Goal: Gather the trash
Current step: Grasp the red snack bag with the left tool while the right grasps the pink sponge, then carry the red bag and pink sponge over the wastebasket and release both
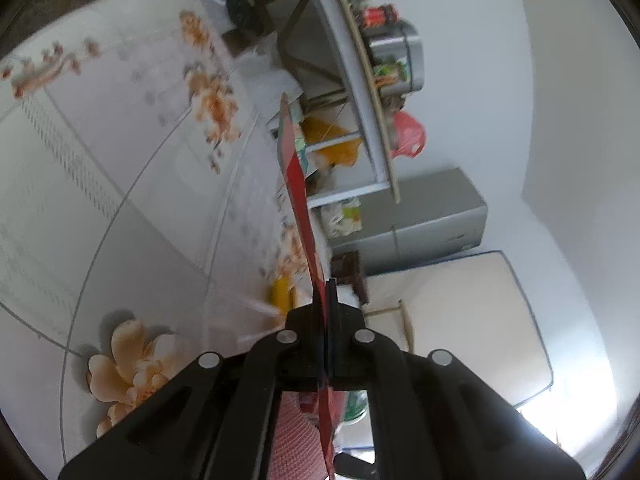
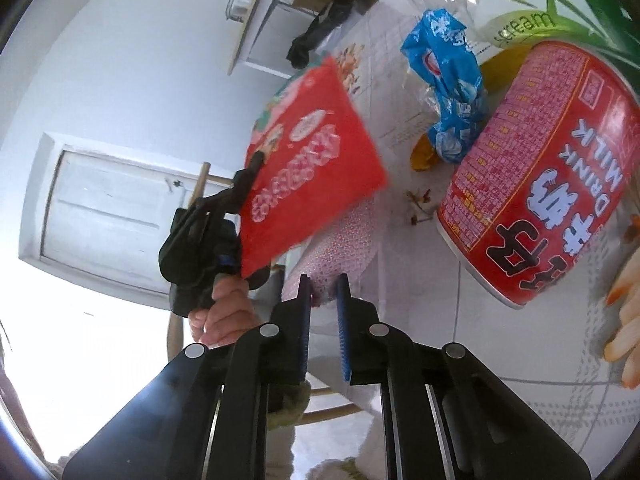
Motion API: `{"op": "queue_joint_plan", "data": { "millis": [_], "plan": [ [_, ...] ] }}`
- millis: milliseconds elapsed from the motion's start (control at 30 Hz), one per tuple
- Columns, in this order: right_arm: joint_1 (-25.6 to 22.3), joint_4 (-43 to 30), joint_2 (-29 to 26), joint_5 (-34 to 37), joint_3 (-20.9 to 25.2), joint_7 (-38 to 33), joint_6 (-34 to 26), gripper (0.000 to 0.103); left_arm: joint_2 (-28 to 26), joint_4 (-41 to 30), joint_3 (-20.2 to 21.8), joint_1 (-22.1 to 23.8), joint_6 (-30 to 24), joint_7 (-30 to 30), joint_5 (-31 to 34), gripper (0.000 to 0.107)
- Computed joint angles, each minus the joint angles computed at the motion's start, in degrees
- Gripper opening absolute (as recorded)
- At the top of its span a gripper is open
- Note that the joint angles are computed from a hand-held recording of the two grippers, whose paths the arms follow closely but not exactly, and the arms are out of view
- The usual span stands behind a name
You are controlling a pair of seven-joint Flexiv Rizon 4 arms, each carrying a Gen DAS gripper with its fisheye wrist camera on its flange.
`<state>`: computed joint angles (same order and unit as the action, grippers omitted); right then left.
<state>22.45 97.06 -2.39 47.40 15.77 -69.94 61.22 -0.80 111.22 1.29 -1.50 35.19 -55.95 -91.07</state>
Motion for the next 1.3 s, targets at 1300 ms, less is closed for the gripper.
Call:
{"op": "queue_joint_plan", "data": {
  "millis": [1300],
  "plan": [
    [-24.47,39.79,56.35,-32.16,6.0,39.34,2.69,0.01,5.67,-12.61,-7.08,-17.87,2.04,10.54,8.73,0.0]
  ]
}}
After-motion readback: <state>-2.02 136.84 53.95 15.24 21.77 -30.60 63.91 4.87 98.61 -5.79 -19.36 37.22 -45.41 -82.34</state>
